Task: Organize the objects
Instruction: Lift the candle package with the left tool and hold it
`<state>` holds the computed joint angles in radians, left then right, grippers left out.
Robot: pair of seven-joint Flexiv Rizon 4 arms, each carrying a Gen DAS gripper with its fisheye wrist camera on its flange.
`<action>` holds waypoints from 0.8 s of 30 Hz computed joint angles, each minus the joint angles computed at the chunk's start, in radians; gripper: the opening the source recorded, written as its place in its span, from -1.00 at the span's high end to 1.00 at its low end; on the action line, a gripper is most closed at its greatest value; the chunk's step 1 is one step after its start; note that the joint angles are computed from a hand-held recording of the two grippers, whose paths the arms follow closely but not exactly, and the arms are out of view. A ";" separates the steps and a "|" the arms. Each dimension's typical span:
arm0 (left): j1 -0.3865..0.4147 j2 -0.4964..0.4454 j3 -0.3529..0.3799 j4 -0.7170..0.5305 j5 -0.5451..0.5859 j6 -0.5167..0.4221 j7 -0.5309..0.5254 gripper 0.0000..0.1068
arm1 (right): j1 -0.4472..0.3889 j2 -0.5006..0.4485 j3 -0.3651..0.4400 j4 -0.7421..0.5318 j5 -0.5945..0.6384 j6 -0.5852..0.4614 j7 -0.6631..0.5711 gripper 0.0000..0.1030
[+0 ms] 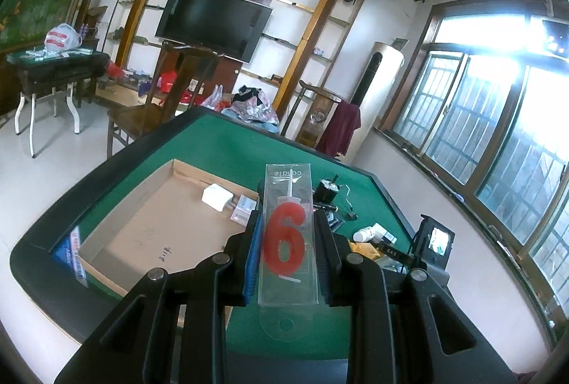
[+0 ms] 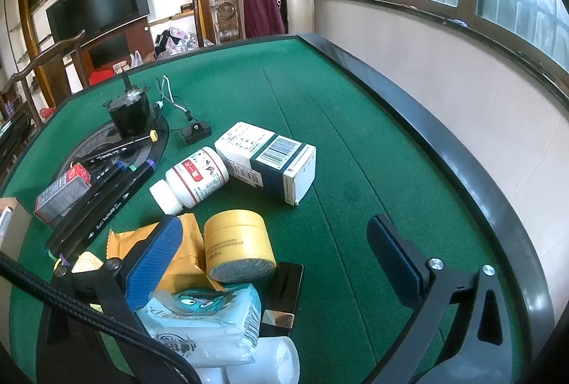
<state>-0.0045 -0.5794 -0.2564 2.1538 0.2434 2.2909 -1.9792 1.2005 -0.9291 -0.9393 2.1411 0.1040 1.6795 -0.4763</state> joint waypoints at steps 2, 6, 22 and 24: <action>0.006 -0.009 -0.011 -0.009 0.011 -0.013 -0.003 0.56 | -0.002 0.003 0.003 0.000 0.000 0.000 0.000 -1.00; 0.009 -0.020 -0.028 -0.023 0.023 -0.042 0.003 0.56 | -0.010 0.014 0.014 0.000 -0.001 0.004 -0.003 -1.00; -0.028 0.002 -0.014 -0.006 -0.025 -0.056 0.028 0.56 | -0.034 0.031 0.043 -0.006 -0.009 0.008 -0.005 -1.00; -0.033 -0.003 -0.010 -0.012 -0.024 -0.053 0.039 0.56 | -0.038 0.032 0.047 -0.009 -0.010 0.006 -0.005 -1.00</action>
<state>-0.0378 -0.5821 -0.2659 2.1422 0.2196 2.2379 -1.9398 1.1629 -0.8976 -0.8919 2.1324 0.0936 1.6858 -0.4814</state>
